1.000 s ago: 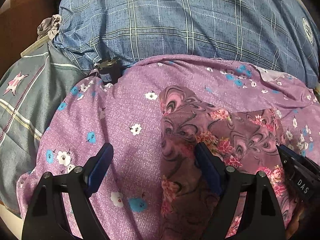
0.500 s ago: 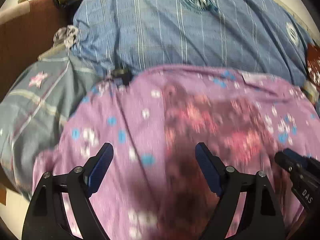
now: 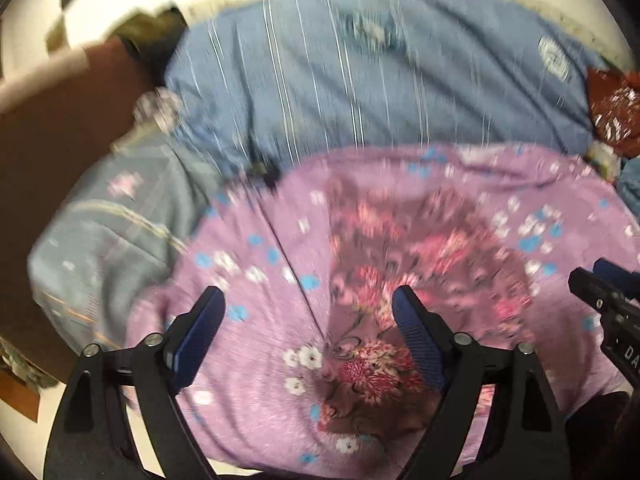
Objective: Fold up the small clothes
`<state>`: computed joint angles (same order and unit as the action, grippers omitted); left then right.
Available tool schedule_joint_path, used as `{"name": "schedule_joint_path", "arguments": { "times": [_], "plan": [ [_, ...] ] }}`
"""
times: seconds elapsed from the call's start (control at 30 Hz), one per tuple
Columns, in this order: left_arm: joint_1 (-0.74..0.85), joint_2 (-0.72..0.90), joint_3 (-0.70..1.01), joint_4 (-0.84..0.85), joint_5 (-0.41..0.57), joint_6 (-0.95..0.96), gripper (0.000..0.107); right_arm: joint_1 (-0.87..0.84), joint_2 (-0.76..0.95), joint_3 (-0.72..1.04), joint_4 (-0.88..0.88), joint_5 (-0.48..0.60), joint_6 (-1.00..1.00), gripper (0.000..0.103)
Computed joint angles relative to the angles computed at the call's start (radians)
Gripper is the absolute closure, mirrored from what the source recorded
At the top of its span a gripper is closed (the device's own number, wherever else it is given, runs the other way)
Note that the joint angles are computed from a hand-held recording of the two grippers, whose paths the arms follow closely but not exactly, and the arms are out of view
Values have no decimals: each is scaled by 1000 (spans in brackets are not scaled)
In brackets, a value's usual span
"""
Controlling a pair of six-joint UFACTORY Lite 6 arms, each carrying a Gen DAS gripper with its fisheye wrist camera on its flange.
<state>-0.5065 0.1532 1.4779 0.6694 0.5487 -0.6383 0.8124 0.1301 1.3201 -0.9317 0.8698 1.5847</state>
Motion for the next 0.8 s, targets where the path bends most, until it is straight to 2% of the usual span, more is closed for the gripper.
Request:
{"name": "schedule_joint_path", "arguments": {
  "times": [0.17, 0.33, 0.5, 0.6, 0.7, 0.8],
  "plan": [
    [-50, -240, -68, 52, 43, -41, 4, 223, -17, 176, -118, 372, -1, 45],
    [-123, -386, -74, 149, 125, -122, 4, 379, 27, 349, -189, 595, -60, 41],
    [-200, -454, -58, 219, 212, -185, 4, 489, 81, 484, -250, 748, -98, 38],
    [-238, -481, -46, 224, 241, -179, 4, 533, 96, 522, -280, 805, -108, 37],
    [-246, -494, -36, 201, 234, -173, 4, 555, 98, 537, -293, 828, -112, 36],
    [-205, -498, -23, 89, 184, -91, 4, 558, 95, 528, -302, 833, -114, 36]
  ]
}}
